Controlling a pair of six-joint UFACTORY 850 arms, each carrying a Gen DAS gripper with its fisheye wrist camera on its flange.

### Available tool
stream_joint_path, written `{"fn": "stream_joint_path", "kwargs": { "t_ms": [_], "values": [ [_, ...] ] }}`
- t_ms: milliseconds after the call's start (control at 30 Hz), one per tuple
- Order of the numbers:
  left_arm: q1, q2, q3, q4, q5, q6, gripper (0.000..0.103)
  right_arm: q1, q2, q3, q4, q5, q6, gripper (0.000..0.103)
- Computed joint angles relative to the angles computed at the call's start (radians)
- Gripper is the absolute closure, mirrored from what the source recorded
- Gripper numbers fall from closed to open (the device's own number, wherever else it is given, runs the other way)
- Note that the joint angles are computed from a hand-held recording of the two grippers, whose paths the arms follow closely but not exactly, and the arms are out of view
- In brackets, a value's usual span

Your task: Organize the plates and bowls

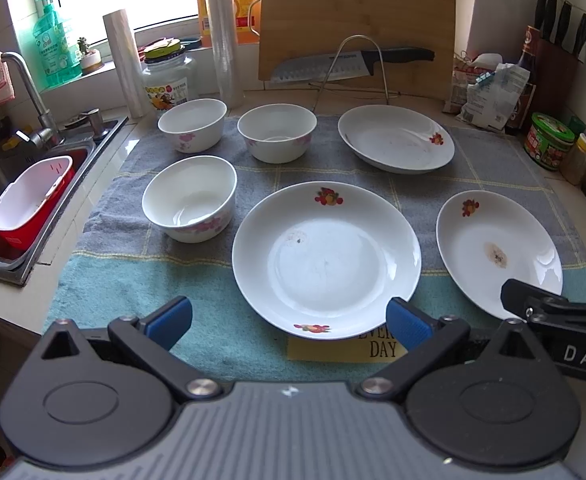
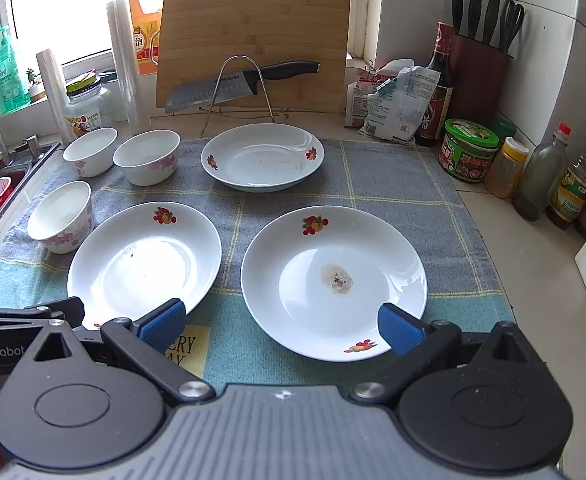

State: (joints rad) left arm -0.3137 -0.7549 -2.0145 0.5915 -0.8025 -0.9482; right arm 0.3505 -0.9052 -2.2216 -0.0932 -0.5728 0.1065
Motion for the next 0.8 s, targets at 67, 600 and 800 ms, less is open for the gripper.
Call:
{"fn": "stream_joint_path", "kwargs": {
  "t_ms": [67,600,800],
  "values": [
    [0.0,0.0,0.001,0.002,0.001,-0.001,0.001,0.001,0.001,-0.001,-0.003,-0.001,0.003,0.0],
    [0.002,0.007,0.01,0.006,0.007,-0.003,0.001,0.005,0.008,0.014,-0.015,0.014,0.018,0.0],
    [0.006,0.014,0.016,-0.005,0.014,0.011,0.001,0.007,0.013,0.022,-0.024,0.019,0.025,0.0]
  ]
}}
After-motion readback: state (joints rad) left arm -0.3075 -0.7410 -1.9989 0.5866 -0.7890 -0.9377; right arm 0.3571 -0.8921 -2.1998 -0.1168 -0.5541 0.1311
